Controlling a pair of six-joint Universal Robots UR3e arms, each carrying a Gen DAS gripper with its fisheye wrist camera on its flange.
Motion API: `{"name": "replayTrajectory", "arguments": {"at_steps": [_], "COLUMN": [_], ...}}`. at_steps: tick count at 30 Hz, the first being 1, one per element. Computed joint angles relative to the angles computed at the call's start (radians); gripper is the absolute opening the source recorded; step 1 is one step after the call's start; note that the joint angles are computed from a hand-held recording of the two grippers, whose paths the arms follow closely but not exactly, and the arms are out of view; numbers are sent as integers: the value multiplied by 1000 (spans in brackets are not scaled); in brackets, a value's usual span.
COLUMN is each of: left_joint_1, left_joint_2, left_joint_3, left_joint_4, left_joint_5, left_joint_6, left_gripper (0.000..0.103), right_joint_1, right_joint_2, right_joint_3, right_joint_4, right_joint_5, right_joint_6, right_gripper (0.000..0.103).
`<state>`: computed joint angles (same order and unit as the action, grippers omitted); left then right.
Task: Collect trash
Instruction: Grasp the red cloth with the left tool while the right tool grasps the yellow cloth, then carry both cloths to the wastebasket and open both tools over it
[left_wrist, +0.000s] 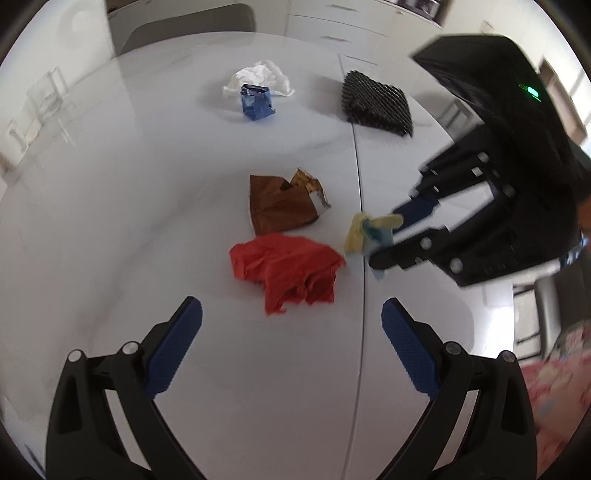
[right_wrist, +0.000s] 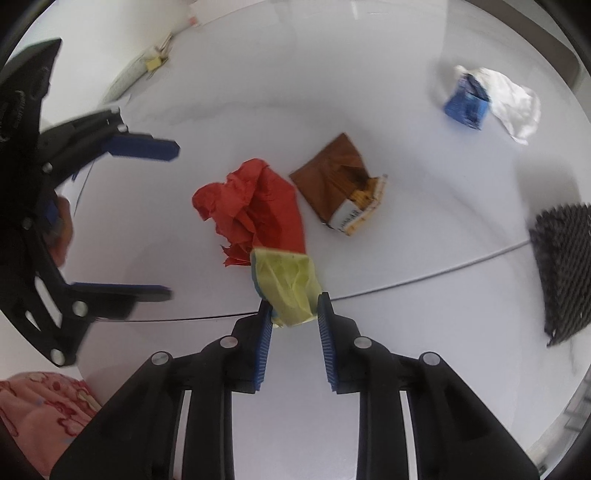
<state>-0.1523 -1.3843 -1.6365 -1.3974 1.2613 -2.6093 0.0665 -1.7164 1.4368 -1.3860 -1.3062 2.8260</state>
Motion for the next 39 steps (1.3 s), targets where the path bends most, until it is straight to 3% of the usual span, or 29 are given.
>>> {"name": "replayTrajectory", "arguments": {"at_steps": [9,13,15,17,21,25,35,39], "left_joint_1": [-60,-101,-133,-163,-185,-180,-126,-172], "left_joint_2": [-96,-131,-140,-156,-174,-170,-67,-17], "left_joint_3": [-32,-17,-17,-4,8,3,-17,27], "left_joint_4": [125,145,171,185,200,197,118,47], "left_joint_5": [32,75,123,164,188,182,158,228], "left_joint_6": [-356,-499,-554,-598,-648,-654,-622,-633], "left_gripper": [92,77,75,64,50,45,44,44], "right_joint_1": [-111,-103,-113,-168,-198,-181,-211,-265], "right_joint_2": [-102,-109,-120,-169,-191,-187,-228,-297], "right_joint_3": [61,76,82,93,99,99,108,102], "right_joint_4": [13,-20,-18,34,57,45,66,139], "right_joint_5": [9,28,37,50,60,51,91,149], "right_joint_6": [10,61,64,15,-13,-10,-29,-86], "right_gripper": [25,25,25,25,25,25,25,25]}}
